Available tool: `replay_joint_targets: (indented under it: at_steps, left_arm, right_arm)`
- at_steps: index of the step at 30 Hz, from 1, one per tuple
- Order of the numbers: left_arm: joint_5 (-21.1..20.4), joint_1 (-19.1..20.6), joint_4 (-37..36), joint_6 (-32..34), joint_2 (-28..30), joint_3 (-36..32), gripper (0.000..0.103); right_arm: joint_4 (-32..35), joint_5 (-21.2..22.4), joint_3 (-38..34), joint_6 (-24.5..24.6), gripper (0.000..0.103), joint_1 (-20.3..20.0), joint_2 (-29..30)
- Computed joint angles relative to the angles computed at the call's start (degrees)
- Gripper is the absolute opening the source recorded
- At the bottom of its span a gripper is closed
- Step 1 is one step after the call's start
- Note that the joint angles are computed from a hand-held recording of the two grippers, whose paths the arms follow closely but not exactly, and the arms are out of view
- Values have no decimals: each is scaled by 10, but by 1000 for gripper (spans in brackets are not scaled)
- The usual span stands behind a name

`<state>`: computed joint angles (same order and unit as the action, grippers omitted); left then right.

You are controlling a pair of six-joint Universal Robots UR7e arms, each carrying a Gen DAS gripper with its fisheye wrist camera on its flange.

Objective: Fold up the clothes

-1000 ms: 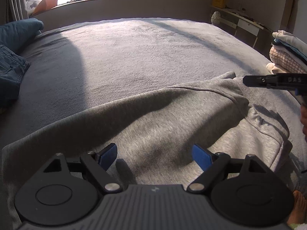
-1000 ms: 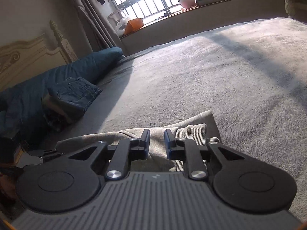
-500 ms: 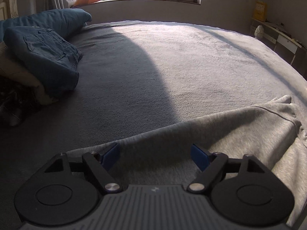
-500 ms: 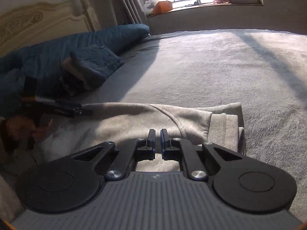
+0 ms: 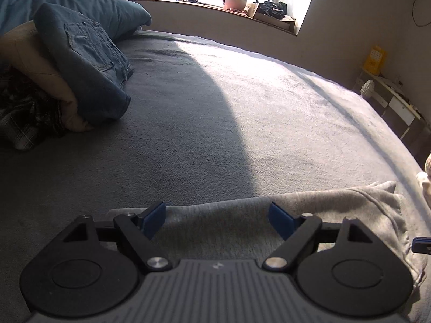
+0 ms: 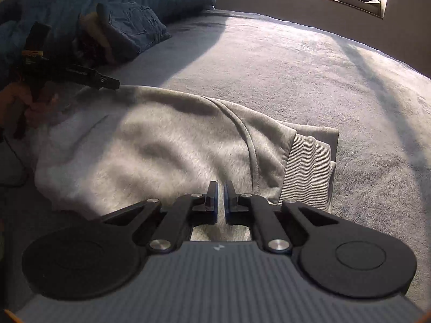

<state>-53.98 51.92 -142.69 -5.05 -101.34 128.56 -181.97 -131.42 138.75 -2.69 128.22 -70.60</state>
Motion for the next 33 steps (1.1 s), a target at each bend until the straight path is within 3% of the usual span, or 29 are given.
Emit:
replay_joint_targets:
  at_steps: [4, 9, 14, 17, 20, 21, 24, 29, 31, 33]
  left_arm:
    - [17, -13, 90, -38, -99, -11, 85]
    - [51, -27, 239, -100, -198, -34, 85]
    - [-12, -8, 352, -169, -264, -42, 81]
    - [-39, -21, 374, -166, -308, -10, 75]
    - [-53, -38, 400, -155, -334, 14, 61]
    - [-40, -55, 409, -152, -348, 24, 56]
    - [12, -123, 465, -147, -394, 45, 56]
    - [83, -257, 585, -84, -449, 58, 56]
    - [91, -303, 624, -47, -461, 61, 56]
    - [93, -322, 620, 17, -465, 79, 56]
  right_arm:
    - [-11, 20, -22, -4, 4, -4, 9]
    - [0, 87, -86, -47, 5, 0, 55]
    - [31, 170, -167, -50, 5, 4, 118]
    - [53, 222, -198, -36, 5, 9, 149]
    - [69, 265, -217, -34, 5, 16, 175]
    - [75, 273, -219, -41, 5, 21, 181]
    - [93, 298, -220, -68, 5, 35, 191]
    - [152, 286, -243, -42, 7, 53, 215]
    - [182, 273, -250, -35, 15, 59, 223]
    - [197, 244, -256, -35, 25, 68, 234]
